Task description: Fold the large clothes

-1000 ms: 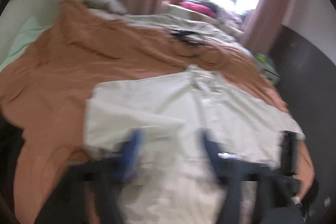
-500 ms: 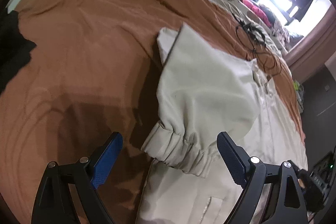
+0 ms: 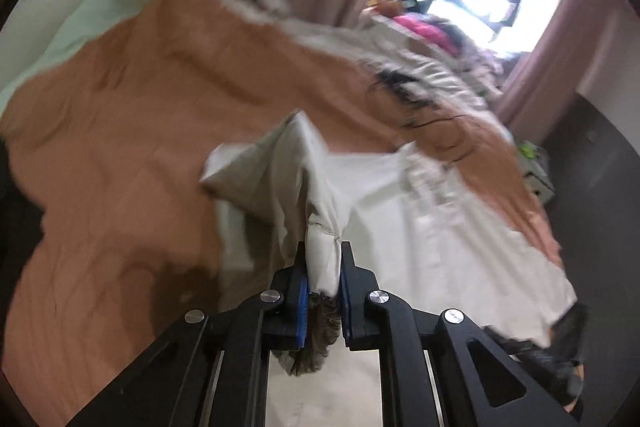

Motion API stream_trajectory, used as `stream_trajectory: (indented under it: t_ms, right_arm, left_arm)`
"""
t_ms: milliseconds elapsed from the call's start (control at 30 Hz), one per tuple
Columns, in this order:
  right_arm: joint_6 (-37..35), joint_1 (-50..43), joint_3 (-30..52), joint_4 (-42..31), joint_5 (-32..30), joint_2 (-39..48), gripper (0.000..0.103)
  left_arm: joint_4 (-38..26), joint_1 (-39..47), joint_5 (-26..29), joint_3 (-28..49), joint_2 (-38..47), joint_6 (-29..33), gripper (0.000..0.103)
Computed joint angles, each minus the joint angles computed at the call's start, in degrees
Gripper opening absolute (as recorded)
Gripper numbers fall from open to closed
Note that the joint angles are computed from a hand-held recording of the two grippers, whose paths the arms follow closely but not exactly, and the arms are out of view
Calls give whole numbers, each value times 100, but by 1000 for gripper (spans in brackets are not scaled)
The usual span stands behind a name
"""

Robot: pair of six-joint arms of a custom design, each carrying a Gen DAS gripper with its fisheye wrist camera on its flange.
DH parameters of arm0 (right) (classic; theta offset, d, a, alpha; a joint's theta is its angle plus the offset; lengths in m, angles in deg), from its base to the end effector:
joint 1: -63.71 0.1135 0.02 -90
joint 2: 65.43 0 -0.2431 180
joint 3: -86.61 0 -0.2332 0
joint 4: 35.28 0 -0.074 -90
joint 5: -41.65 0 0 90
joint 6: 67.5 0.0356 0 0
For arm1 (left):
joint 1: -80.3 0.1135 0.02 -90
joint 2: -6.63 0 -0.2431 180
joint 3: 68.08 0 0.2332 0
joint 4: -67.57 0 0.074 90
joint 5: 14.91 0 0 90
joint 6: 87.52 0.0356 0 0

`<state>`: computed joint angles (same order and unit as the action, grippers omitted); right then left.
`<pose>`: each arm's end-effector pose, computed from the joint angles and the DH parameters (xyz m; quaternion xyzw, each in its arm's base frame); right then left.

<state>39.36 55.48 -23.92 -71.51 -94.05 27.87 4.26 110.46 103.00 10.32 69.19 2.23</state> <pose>0.2972 -0.0172 0.1763 0.0955 0.8908 0.3920 0.2091 0.1844 0.0879 0.3152 -0.1528 0.8957 -0.1263 0.3981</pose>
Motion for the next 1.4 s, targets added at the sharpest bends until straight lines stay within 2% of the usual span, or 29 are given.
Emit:
stream_trajectory:
  t_ms: [133, 200, 467, 533, 667, 733, 767, 800, 833, 867, 900, 1033, 1200, 1400]
  right_arm:
    - [-49, -199, 124, -99, -109, 49, 46]
    - [-16, -344, 171, -120, -125, 64, 47]
    - [-75, -1083, 413, -340, -319, 192, 66]
    - [-77, -1256, 457, -385, -324, 203, 75]
    - [-15, -1609, 523, -370, -264, 222, 77]
    - [36, -1764, 576, -368, -252, 300, 77]
    - [30, -1813, 612, -384, -227, 336, 77]
    - [28, -1841, 646, -396, -214, 365, 77]
    - [18, -1881, 689, -420, -212, 405, 77]
    - [16, -1907, 722, -434, -224, 437, 77]
    - [18, -1925, 753, -445, -237, 465, 77]
    - [11, -1898, 804, -436, -133, 520, 77]
    - [-81, -1612, 827, -443, 4, 604, 77]
    - [-258, -787, 794, -377, 569, 371, 77]
  left_arm:
    - [-245, -798, -167, 617, -120, -331, 12]
    - [-252, -1382, -432, 907, -43, -598, 12]
    - [-106, -3164, -1088, 1866, 648, -1220, 12]
    - [16, -3534, -1196, 1918, 807, -1331, 12]
    - [298, -4162, -1373, 1907, 1203, -1464, 13]
    - [321, -4405, -1483, 1919, 1434, -1514, 22]
    - [354, -4489, -1481, 1895, 1553, -1523, 37]
    - [433, -4525, -1442, 1808, 1585, -1544, 57]
    - [561, -4539, -1395, 1708, 1609, -1584, 66]
    - [718, -4534, -1380, 1589, 1592, -1635, 80]
    - [861, -4488, -1349, 1442, 1525, -1657, 84]
    - [900, -4120, -1289, 1125, 1379, -1632, 84]
    - [699, -3329, -1301, 677, 981, -1254, 84]
    - [493, -1723, -964, -141, 380, -599, 84]
